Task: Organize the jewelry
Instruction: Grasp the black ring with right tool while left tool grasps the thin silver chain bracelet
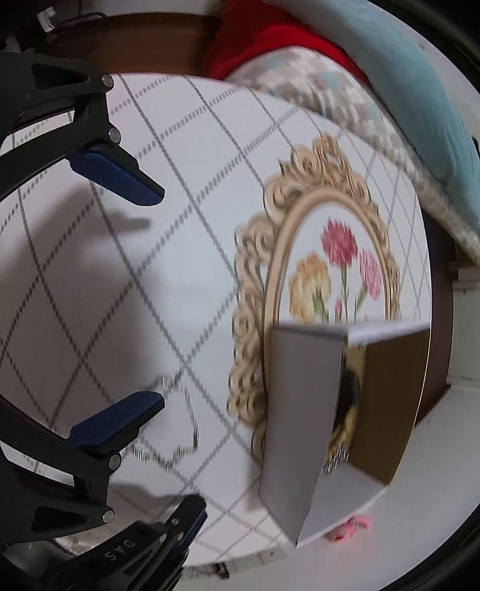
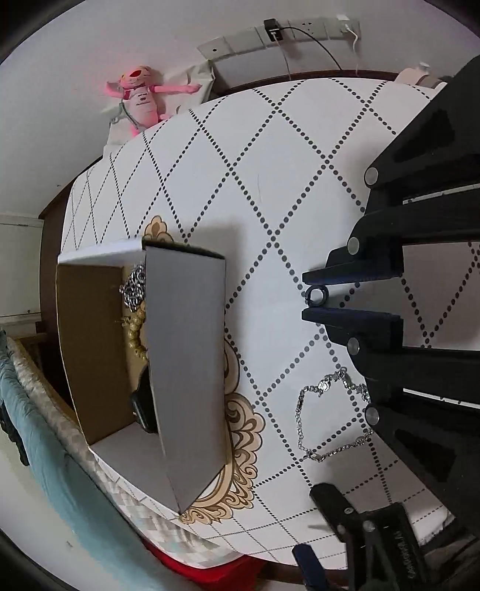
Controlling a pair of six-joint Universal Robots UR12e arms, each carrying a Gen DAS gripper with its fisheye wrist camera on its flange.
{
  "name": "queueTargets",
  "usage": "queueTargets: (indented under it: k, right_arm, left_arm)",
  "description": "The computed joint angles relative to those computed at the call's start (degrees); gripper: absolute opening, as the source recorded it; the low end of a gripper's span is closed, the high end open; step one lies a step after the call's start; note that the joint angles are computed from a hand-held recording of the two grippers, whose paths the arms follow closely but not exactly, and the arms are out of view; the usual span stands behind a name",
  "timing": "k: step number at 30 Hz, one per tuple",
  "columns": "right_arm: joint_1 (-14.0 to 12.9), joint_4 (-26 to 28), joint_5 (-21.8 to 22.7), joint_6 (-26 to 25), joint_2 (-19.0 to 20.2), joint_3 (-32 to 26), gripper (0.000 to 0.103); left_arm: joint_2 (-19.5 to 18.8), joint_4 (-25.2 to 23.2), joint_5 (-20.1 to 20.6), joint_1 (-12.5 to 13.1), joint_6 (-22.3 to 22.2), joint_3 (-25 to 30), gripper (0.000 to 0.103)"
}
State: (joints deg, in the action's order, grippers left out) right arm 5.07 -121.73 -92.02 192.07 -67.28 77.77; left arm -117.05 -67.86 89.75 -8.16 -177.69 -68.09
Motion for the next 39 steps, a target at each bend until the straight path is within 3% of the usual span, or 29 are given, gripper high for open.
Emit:
queueTargets:
  k: [1,5,8,10,12,25,29,30,31,33,36,39]
  right_arm:
    - [-0.3,-0.2,0.3,0.6,-0.2,0.2,0.013]
    - [-1.2,-0.6,0.8,3.0,-1.0,0.8,0.013]
    - [-1.7,-0.3,0.8,3.9,-1.3,0.7,0.013]
    - [-1.9,-0.2,0.8,4.4,-1.4,0.8,0.013]
    - [-2.2,-0.2,1.2,4.9,-1.6,1.0,0.013]
    - [-3.3,-3.4,4.4,6.7,-3.1,1.5,0.013]
    - [-3.5,-3.8,4.8,7.0,-3.4,1.3,0.013]
    - [-3.5,-3.9,4.8,7.0,-3.5,1.4,0.013]
    - [-3.6,-3.9,4.6,7.1,-3.6,1.5,0.013]
    - [-3.7,-3.9,4.3,7.7,-3.8,1.9,0.013]
    - [-4.2,-3.7,3.9,8.6,-4.4,2.9,0.013]
    - [-4.7,-3.4,3.4,9.3,-5.0,4.0,0.013]
  left_arm:
    - [-0.1,0.0,-0.6,-0.1,0.4,0.1,0.099]
    - [-0.8,-1.0,-1.5,-1.1,2.3,0.8,0.072]
    - [-0.7,0.2,-1.0,-1.9,4.2,0.3,0.046]
    - [-0.5,1.1,-1.8,-2.1,5.2,0.0,0.013]
    - [-0.7,0.4,-2.7,-2.2,5.6,0.4,0.002]
    - [0.9,1.5,-12.1,0.5,3.7,1.4,0.000]
    - [1.3,-0.3,-17.5,1.3,3.6,1.2,0.004]
    - [1.1,-1.4,-17.5,1.1,4.4,1.4,0.009]
    - [0.9,-2.3,-16.8,0.7,5.1,1.5,0.024]
    - [0.9,-2.7,-15.1,-0.2,6.1,1.0,0.043]
    - [0.9,-2.0,-13.9,-1.3,7.6,0.1,0.043]
    - [0.4,-1.6,-9.1,-3.1,10.0,-0.1,0.043]
